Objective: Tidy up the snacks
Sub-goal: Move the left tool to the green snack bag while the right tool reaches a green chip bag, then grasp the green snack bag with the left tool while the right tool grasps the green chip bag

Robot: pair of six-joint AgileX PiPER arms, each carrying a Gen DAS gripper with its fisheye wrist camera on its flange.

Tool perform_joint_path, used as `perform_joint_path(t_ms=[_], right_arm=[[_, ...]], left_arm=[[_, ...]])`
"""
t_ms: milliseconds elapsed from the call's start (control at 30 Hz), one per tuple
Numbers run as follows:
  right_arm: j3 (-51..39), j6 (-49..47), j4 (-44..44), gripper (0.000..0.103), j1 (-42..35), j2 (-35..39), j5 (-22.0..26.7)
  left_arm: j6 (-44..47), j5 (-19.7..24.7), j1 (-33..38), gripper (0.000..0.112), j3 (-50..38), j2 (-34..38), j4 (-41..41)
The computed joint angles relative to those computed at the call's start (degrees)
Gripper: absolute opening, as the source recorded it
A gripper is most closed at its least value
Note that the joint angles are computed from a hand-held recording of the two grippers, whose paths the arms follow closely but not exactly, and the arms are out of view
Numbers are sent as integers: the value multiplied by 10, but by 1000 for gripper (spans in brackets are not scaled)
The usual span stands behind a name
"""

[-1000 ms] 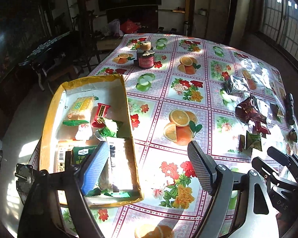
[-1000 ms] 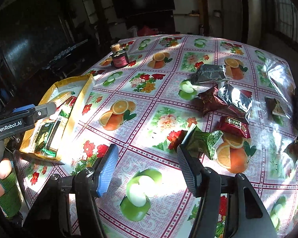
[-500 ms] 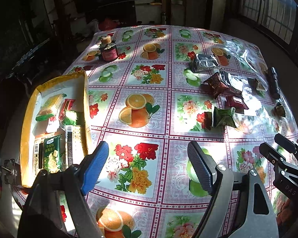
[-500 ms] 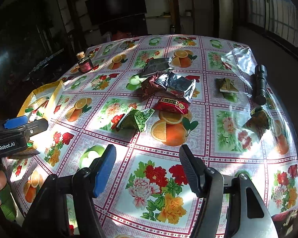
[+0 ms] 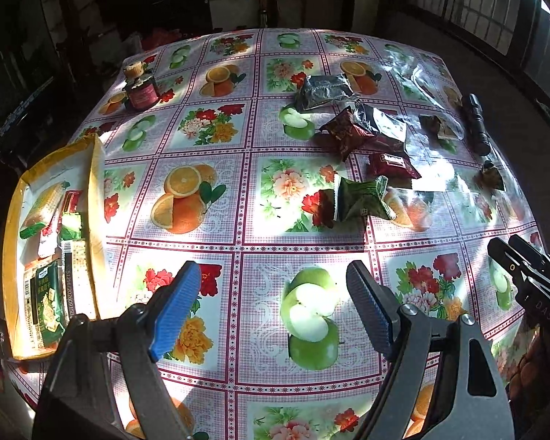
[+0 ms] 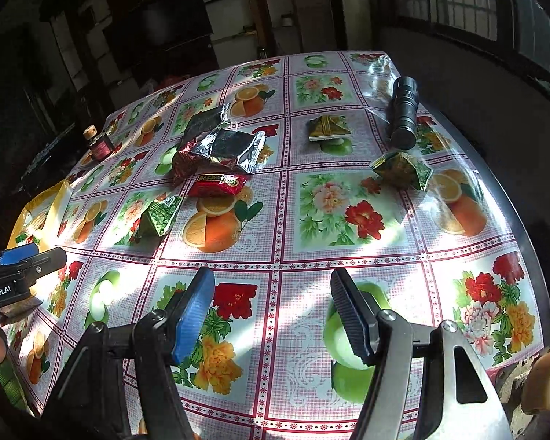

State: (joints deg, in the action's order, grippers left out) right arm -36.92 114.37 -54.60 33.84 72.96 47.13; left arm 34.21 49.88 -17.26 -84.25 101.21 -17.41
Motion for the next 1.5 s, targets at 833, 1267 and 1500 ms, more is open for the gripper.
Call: perform_joint_path(t_ms=[833, 1267, 1500], right_arm=[[-6, -32, -20, 69, -335, 64, -112], [-20, -147, 13, 29, -367, 88, -201], [-13, -133, 3, 29, -261, 56, -201]], left_arm=[[-72, 118, -107, 82, -247, 204, -6], [-68, 150, -91, 39, -293, 243, -20], [-58, 119, -52, 39, -228, 188, -20]])
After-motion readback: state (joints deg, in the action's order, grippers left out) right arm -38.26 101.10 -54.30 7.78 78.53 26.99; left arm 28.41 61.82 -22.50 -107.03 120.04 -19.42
